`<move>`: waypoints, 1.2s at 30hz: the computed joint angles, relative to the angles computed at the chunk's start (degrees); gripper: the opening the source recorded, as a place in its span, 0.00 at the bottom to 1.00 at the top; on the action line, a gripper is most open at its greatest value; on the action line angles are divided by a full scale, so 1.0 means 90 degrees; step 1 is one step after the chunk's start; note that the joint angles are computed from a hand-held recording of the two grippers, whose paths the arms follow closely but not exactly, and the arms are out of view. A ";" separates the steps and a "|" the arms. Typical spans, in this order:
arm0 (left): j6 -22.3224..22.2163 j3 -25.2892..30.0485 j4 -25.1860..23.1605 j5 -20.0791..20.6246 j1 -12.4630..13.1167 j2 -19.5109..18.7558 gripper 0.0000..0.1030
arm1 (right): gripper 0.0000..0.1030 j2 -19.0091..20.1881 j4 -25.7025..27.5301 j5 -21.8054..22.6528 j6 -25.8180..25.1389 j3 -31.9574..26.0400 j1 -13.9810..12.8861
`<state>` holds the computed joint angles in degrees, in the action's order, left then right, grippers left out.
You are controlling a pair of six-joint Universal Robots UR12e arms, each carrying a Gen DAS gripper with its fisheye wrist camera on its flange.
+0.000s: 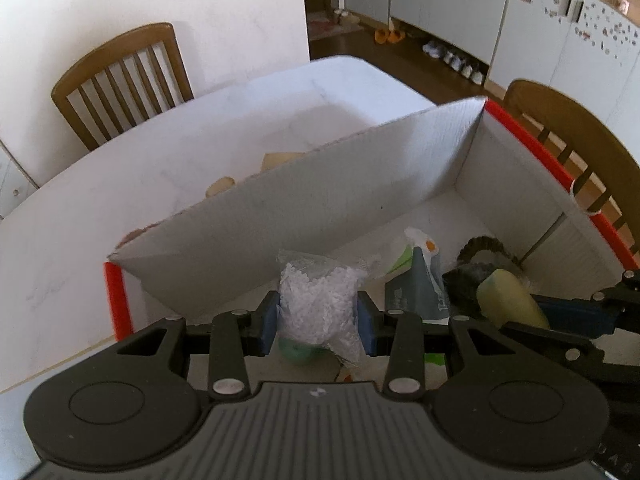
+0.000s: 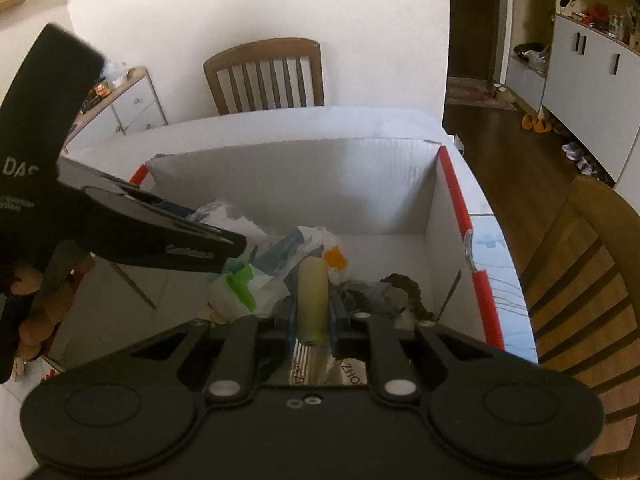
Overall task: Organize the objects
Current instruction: 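Carry the white bag and cream cylinder into the red shoebox with both tools, then open both tools to drop the white bag and cylinder in the box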
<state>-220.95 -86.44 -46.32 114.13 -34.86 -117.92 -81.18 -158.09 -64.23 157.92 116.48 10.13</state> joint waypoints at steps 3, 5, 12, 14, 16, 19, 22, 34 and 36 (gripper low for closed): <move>-0.0019 0.0079 -0.0198 -0.0160 0.0040 -0.0045 0.38 | 0.14 0.0029 0.0103 -0.0010 -0.0034 -0.0039 0.0010; -0.0033 0.0092 -0.0246 -0.0242 0.0060 -0.0057 0.38 | 0.14 0.0044 0.0155 -0.0009 -0.0082 -0.0054 0.0008; -0.0112 0.0127 -0.0409 -0.0329 0.0092 -0.0089 0.38 | 0.14 0.0120 0.0456 -0.0165 -0.0162 -0.0165 0.0056; -0.0133 0.0120 -0.0434 -0.0338 0.0096 -0.0082 0.38 | 0.14 0.0138 0.0480 -0.0216 -0.0148 -0.0180 0.0073; -0.0145 0.0125 -0.0469 -0.0338 0.0094 -0.0083 0.39 | 0.19 0.0143 0.0514 -0.0167 -0.0150 -0.0186 0.0062; -0.0206 0.0128 -0.0529 -0.0335 0.0093 -0.0079 0.49 | 0.22 0.0140 0.0525 -0.0217 -0.0166 -0.0192 0.0086; -0.0275 0.0068 -0.0425 -0.0295 0.0082 -0.0044 0.60 | 0.24 0.0141 0.0518 -0.0239 -0.0170 -0.0202 0.0096; -0.0501 -0.0213 -0.0066 -0.0108 0.0005 0.0220 0.61 | 0.44 -0.0089 0.0297 -0.0136 -0.0155 -0.0034 0.0000; -0.0584 -0.0286 0.0012 -0.0061 -0.0016 0.0285 0.61 | 0.49 -0.0156 0.0267 -0.0101 -0.0195 0.0008 -0.0012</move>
